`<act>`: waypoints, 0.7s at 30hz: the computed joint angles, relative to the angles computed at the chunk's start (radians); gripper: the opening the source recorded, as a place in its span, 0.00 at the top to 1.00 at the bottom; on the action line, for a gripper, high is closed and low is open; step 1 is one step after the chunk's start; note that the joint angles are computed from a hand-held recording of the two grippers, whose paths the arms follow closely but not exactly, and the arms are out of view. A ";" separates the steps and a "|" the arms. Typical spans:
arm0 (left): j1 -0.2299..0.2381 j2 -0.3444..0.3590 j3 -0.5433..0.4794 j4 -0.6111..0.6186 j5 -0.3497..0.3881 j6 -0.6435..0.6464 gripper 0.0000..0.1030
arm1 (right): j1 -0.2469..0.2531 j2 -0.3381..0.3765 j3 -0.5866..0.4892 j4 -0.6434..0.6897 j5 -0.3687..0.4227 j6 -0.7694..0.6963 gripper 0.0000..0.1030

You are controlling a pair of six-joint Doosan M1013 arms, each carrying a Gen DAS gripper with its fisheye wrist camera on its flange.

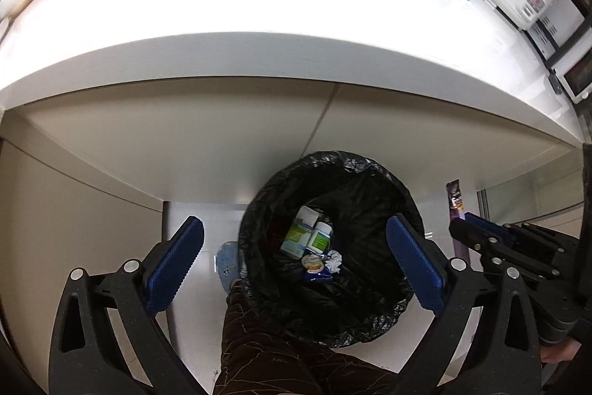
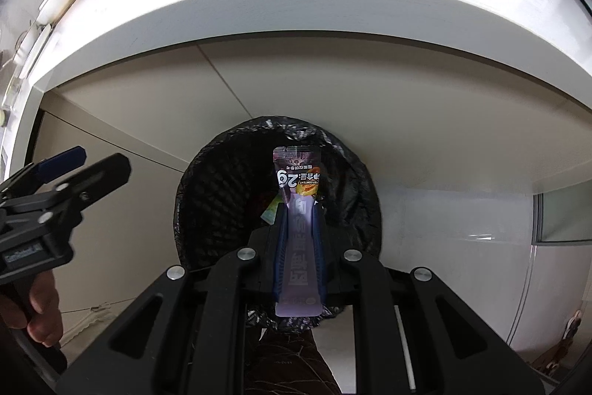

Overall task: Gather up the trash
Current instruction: 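Open the left tool to drop the bottle while the right tool drops the purple packet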

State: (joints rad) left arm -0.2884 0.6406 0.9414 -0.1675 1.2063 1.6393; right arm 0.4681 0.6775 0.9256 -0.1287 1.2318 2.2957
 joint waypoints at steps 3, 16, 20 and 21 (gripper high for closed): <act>0.011 0.001 -0.002 0.003 0.002 -0.016 0.06 | 0.002 0.025 -0.035 0.008 0.013 -0.017 0.88; 0.042 0.006 -0.011 0.017 0.028 -0.052 0.06 | 0.009 0.102 -0.135 0.034 0.064 -0.057 0.87; 0.042 0.009 -0.014 0.015 0.031 -0.046 0.06 | 0.010 0.102 -0.133 0.031 0.066 -0.054 0.84; 0.043 0.010 -0.015 0.015 0.032 -0.045 0.06 | 0.011 0.102 -0.134 0.025 0.070 -0.046 0.84</act>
State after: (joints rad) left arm -0.2459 0.6507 0.9264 -0.1526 1.2385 1.5939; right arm 0.4789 0.7797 0.7918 -0.1041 1.3019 2.2502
